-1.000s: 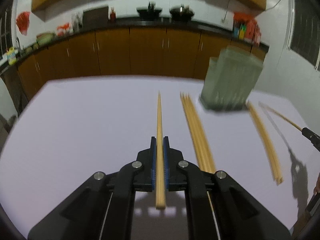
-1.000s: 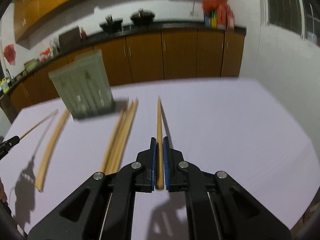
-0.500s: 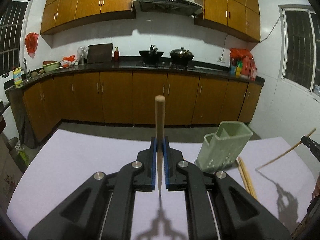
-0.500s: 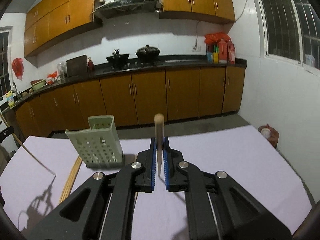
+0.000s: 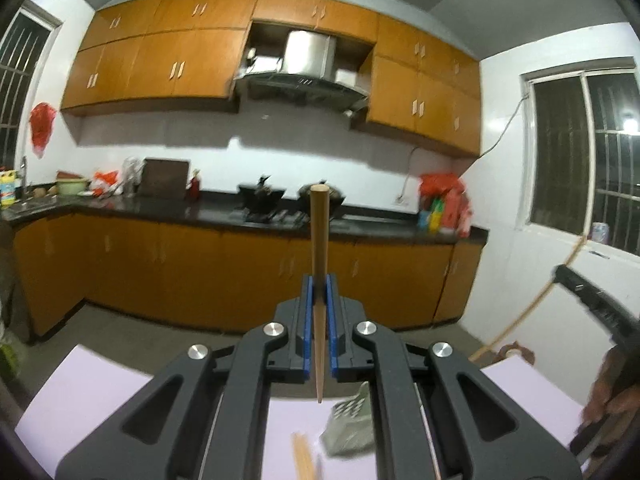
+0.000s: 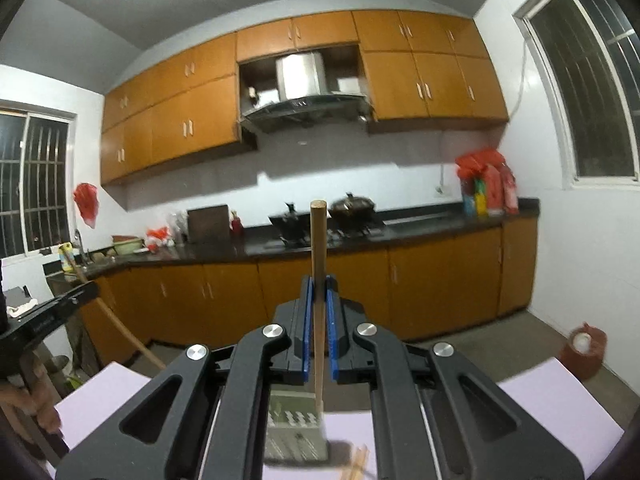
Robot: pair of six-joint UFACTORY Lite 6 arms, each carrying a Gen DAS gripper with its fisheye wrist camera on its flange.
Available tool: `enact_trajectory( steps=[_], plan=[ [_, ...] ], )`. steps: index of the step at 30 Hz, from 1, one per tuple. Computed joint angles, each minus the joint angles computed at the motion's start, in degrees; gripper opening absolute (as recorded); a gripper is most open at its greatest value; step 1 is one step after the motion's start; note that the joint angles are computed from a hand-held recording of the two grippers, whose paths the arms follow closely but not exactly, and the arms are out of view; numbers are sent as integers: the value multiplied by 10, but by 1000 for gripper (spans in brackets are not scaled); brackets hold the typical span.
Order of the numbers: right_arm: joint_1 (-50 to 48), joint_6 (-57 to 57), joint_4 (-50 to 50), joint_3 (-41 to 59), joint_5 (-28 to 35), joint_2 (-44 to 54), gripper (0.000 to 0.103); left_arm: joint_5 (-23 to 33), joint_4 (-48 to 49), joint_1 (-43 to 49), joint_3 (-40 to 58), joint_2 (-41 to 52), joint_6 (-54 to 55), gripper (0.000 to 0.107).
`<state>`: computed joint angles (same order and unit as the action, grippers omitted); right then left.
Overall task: Organize utensils
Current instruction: 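Lift both chopsticks over the green holder and open both tools to drop them in, then move both open tools back down to the loose chopsticks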
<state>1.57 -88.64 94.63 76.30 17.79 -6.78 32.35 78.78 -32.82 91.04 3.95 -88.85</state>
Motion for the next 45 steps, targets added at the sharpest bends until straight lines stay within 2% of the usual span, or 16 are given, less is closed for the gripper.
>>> enact_trajectory(
  steps=[3, 6, 8, 15, 16, 17, 18, 20, 24, 28, 33, 36, 37, 39, 41, 45],
  plan=[
    [34, -103, 101, 11, -14, 45, 7, -14, 18, -9, 41, 50, -20, 8],
    [57, -166, 153, 25, -31, 97, 7, -33, 37, -10, 77, 116, -53, 8],
    [63, -149, 133, 32, -36, 125, 7, -45, 48, -5, 80, 147, -76, 8],
    [59, -1, -5, 22, -19, 147, 9, -81, -39, 20, 120, 234, -24, 10],
    [58, 25, -30, 25, -17, 147, 11, -84, -24, 21, 104, 227, -44, 13],
    [62, 43, -46, 20, -24, 141, 20, -85, -3, 21, 80, 215, -71, 20],
    [62, 41, -44, 17, -26, 136, 35, -82, 17, 19, 64, 205, -94, 27],
    [59, 11, -14, 5, -27, 116, 42, -78, 34, 16, 50, 191, -110, 29],
    [45, 23, -29, -20, -22, 65, 42, -65, 74, 10, -1, 136, -156, 36],
    [15, 68, -68, -62, -13, 1, 42, -36, 118, -1, -97, 37, -219, 44],
    [-40, 84, -104, -182, -4, -69, 42, 17, 104, -23, -227, -78, -228, 47],
    [-60, 109, -154, -242, 6, -47, 41, 53, 68, -34, -308, -113, -213, 47],
    [-63, 123, -170, -255, 12, -33, 39, 52, 55, -34, -338, -115, -212, 47],
    [-63, 133, -188, -277, 31, 12, 25, 34, 36, -27, -378, -109, -213, 46],
    [-53, 111, -174, -296, 34, 48, 19, -11, 29, -15, -421, -94, -237, 44],
    [-20, 64, -126, -321, 11, 105, 15, -76, 69, -6, -472, -65, -315, 37]
  ],
)
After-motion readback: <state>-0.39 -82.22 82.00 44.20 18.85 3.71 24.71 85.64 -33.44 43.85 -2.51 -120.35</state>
